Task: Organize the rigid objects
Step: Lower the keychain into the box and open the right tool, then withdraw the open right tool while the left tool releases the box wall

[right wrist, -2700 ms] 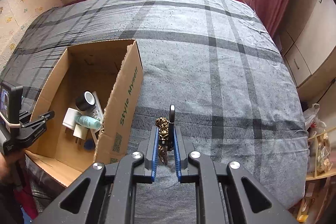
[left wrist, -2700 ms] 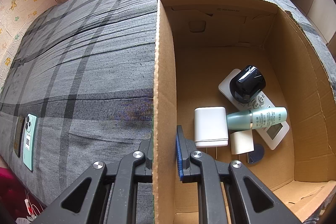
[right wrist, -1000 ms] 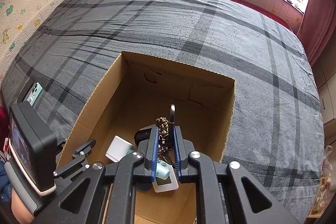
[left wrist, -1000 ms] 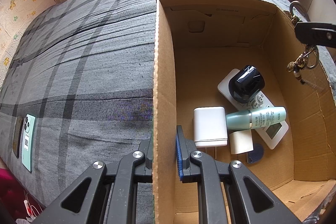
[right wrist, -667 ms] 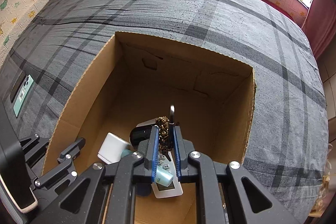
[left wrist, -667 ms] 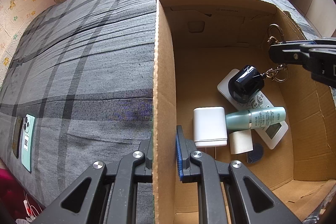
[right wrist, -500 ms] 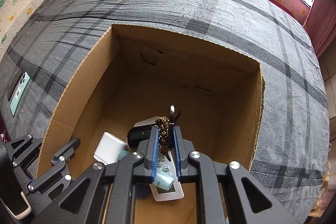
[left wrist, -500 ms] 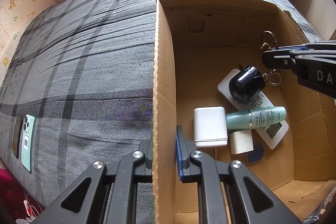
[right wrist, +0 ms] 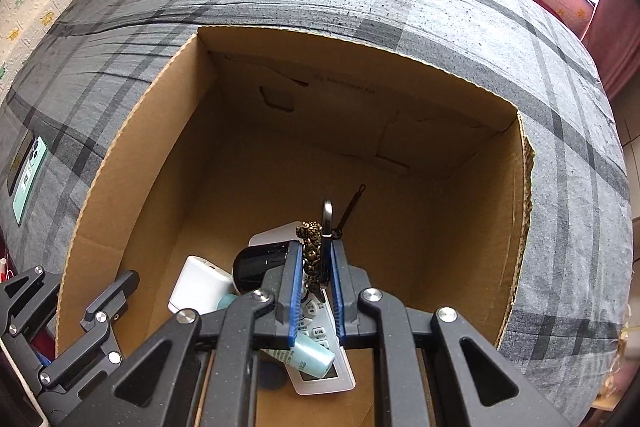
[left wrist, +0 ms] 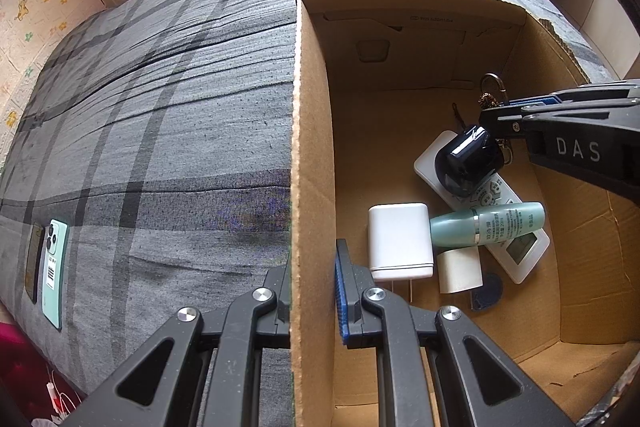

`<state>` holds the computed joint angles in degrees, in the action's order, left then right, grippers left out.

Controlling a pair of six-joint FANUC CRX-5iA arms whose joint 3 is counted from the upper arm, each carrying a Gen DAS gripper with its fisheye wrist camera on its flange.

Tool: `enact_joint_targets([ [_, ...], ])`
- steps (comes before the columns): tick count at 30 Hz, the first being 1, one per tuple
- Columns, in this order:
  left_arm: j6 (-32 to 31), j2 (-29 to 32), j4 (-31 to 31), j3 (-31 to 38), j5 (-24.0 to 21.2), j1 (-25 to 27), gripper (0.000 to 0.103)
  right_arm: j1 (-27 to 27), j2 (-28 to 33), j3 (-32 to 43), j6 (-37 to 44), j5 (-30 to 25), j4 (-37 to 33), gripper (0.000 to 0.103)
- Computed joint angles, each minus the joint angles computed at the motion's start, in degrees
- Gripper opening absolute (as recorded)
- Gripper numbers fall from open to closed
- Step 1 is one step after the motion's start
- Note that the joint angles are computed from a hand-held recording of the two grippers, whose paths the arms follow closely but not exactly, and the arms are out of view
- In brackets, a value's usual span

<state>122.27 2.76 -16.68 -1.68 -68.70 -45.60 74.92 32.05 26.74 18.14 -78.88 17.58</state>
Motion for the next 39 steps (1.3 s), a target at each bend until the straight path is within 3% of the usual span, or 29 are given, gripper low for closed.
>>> enact_joint_targets([
  [7, -0.04, 0.12, -0.06, 0.24, -0.23, -0.01, 0.015, 0.06, 0.07, 0.33, -0.20, -0.50, 0.69, 0.015],
  [8, -0.01, 0.12, -0.04, 0.23, -0.22, -0.03, 0.015, 0.15, 0.14, 0.51, -0.01, -0.70, 0.81, 0.018],
  [10, 0.04, 0.05, -0.03, 0.12, -0.16, 0.02, 0.015, 0.45, -0.28, -0.04, -0.40, -0.14, 1.44, 0.036],
  [23, 0.08, 0.23, -0.04, 0.31, -0.37, 0.10, 0.015, 1.86, -1.72, -0.47, -4.01, -1.56, 4.01, 0.061],
  [34, 0.76, 0.93, -0.99, 1.37, -1.54, -0.74, 0.015, 4.24, -6.24, -4.41, -10.08, -3.54, 6.79, 0.097],
  [39, 0.84, 0.99, -0.90, 1.48, -1.64, -0.66, 0.015, 6.16, -8.63, -6.76, -14.06, -5.51, 8.77, 0.103],
])
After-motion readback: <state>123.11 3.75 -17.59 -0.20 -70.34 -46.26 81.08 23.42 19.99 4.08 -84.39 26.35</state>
